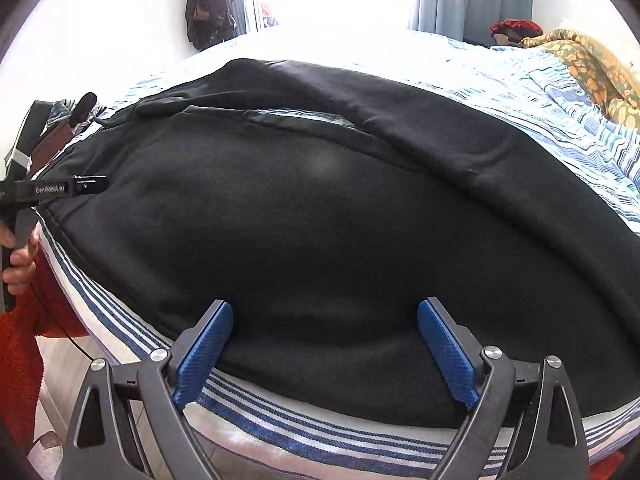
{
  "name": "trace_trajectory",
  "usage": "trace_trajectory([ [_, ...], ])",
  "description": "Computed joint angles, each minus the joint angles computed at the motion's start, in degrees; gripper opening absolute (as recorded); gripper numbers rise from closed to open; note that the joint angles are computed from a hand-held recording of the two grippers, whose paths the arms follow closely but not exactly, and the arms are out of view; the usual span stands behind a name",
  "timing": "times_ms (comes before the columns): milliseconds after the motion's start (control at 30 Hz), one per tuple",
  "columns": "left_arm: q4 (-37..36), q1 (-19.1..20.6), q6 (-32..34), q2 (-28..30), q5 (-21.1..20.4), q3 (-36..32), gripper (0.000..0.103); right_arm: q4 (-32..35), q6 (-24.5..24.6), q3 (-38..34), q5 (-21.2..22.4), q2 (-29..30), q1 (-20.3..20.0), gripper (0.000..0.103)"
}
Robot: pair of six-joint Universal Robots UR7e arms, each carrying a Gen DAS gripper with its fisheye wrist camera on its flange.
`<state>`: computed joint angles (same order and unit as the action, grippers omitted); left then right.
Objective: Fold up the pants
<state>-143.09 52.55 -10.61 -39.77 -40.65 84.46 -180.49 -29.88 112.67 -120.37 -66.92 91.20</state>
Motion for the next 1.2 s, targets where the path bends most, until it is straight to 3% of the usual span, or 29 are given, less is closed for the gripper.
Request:
trace_trajectory([
  [400, 0.95, -0.16, 0.85, 0.83, 2.22, -0.95, 0.102, 0.48, -0.20, -0.60, -0.22, 0.54, 0.19, 0.095],
  [633, 6.28, 0.08, -1.08, 1.49, 2.26, -3.57, 0.102, 0.75, -0.42, -0.66, -0.15, 0.52, 0.19, 0.096],
  [933, 4.34, 0.41, 0.55, 1.59, 2.35, -3.41, 0.102, -0.96, -2.06, 0.32, -0.21, 0.46, 0.23, 0.097],
  [1033, 7.80, 0.59, -0.28, 0.46, 0.69, -4.52, 0.103, -0.89, -2.06, 0.33, -0.20, 0.42, 0.22, 0.097],
  [1133, 7.12, 1.43, -4.79, -1.60, 4.97, -3.70, 0.103, -0.85, -2.15, 0.73, 0.01, 0.00, 0.10, 0.097],
  [1200, 6.37, 3.36, -6.74, -3.35, 0.63, -3.49, 0.102, -0.57, -2.35, 0.91, 0.31, -0.31, 0.02, 0.097],
])
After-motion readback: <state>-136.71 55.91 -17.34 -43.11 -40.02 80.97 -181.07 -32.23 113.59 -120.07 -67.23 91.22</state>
